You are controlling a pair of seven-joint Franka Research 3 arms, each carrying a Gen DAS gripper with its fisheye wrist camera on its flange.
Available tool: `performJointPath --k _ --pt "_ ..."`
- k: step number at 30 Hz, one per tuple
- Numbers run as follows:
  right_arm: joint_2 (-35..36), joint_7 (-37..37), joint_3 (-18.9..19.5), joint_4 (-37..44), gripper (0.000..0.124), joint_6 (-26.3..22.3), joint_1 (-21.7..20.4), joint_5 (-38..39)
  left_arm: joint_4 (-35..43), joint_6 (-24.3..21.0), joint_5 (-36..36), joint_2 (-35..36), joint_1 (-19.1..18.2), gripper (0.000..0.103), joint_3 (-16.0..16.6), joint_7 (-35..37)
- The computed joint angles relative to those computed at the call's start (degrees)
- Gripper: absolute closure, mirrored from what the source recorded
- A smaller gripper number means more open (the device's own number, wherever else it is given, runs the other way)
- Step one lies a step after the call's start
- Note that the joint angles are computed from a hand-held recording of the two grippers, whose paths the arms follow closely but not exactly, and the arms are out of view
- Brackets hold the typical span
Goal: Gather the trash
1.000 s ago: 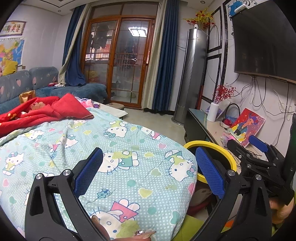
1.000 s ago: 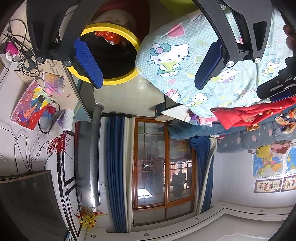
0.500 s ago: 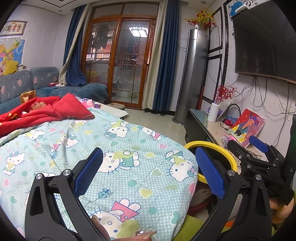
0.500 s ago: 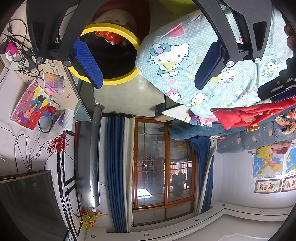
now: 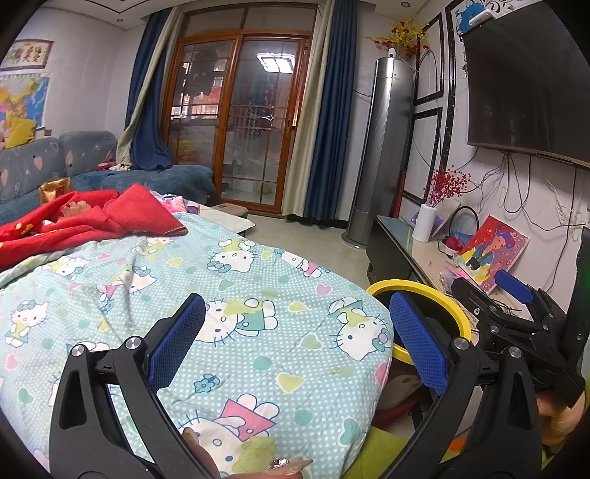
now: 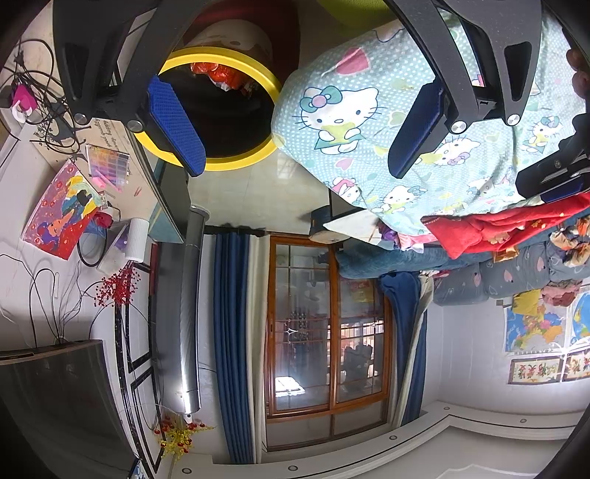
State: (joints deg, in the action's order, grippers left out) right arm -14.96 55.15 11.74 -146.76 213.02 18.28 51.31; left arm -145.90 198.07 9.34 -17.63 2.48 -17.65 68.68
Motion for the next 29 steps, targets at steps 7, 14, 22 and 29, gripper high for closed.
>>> performJointPath --k 7,14,22,29 --pt "0.0 -0.2 0.0 0.1 0.027 -0.2 0.0 0.3 -0.1 -0.1 0.2 0.0 -0.5 0.011 0.4 0.1" --pt "-0.4 0.1 -0.4 -0.5 0.027 -0.8 0.1 -0.5 -0.6 -1.9 -6.1 -2.6 11.7 0.011 -12.4 2.0" --pt "-1.4 4.2 -2.0 -0.6 0.027 -4.7 1.9 -10.3 -2.3 -2.5 -4.1 -4.5 7.5 0.011 -5.3 -1.9" --pt "5.3 17.3 -13.7 11.6 0.027 -23.1 18.3 -31.0 -9.1 -15.5 -3.9 -17.1 23.1 0.011 -3.9 -8.6"
